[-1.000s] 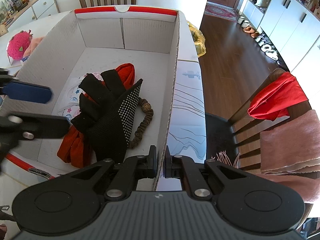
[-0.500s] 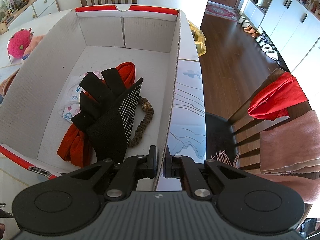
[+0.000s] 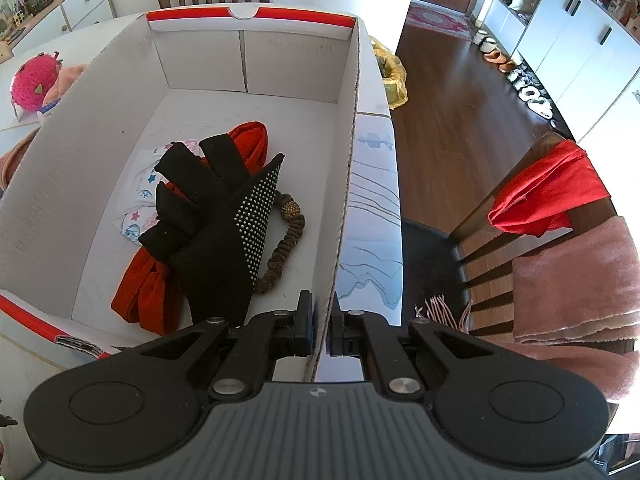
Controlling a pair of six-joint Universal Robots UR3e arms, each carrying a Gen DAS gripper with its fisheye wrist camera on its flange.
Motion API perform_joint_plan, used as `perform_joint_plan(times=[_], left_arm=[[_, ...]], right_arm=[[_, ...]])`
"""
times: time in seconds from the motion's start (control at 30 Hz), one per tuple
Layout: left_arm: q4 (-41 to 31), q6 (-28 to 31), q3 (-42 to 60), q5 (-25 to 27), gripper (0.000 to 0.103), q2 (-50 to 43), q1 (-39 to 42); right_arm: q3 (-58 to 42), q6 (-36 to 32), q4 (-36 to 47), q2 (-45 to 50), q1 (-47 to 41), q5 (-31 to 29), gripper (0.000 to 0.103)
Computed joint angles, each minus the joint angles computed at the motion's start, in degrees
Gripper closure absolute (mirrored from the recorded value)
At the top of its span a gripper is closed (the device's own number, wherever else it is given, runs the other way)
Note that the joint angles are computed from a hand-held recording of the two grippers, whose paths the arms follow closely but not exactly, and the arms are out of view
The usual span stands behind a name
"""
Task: Organize objects
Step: 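Move the left tool back to the table toward the white cable, then grasp the white USB cable by its plug with the left tool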
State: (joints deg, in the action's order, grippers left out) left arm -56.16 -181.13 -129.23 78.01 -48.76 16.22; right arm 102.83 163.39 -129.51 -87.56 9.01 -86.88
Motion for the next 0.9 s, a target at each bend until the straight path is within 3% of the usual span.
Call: perform_joint_plan(times=[0.17, 0.4, 0.9], left_arm=[[3.0, -0.17, -4.25, 1.38, 0.007, 0.08, -0.8], [13.58, -5.67, -8.03, 10.14, 0.006, -9.35, -10.0], [27.5, -13.72, -9.95, 15.2, 0.007, -22.38, -14.07]], right_arm=[[-0.36, 0.44, 0.86, -0.26, 0.4, -0.37, 0.098], [-1.37, 0.95, 1.44, 0.31, 1.05, -1.09, 0.098], [-1.11, 0.91, 1.17, 0.3, 1.09, -1.15, 0.097]])
